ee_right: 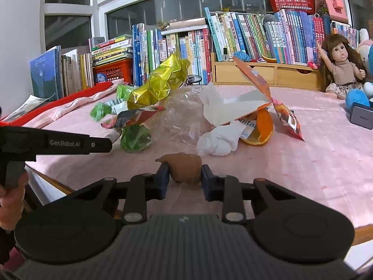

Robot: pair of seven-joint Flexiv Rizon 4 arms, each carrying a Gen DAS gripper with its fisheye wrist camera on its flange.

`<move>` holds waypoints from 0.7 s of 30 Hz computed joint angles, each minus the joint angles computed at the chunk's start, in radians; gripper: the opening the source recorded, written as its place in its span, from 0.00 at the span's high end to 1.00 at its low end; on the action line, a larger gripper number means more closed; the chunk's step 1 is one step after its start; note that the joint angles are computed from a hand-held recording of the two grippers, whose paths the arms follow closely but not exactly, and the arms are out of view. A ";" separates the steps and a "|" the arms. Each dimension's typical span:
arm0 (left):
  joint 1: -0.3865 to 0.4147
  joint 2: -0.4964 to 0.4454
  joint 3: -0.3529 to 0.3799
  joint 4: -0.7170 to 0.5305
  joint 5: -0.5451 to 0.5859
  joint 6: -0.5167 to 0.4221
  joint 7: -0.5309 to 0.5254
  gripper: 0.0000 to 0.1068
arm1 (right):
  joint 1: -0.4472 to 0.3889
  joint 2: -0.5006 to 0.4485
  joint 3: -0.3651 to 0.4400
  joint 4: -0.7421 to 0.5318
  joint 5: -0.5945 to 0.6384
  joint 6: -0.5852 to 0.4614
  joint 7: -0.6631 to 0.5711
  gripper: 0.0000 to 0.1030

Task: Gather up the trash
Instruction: 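Grasp the brown chocolate piece with the right tool while the left tool grasps the checked paper wrapper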

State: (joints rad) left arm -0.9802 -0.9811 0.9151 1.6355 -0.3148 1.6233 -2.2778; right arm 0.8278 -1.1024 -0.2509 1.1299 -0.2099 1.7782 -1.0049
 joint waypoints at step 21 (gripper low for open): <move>0.089 0.055 -0.104 -0.025 0.092 0.005 0.059 0.76 | 0.003 0.020 -0.004 0.042 0.016 0.002 -0.001 0.66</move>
State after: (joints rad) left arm -0.8907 -0.9266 0.8113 1.6104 -0.2225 1.6283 -2.2186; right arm 0.8311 -1.0823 -0.2551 1.1714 -0.1942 1.7798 -1.0055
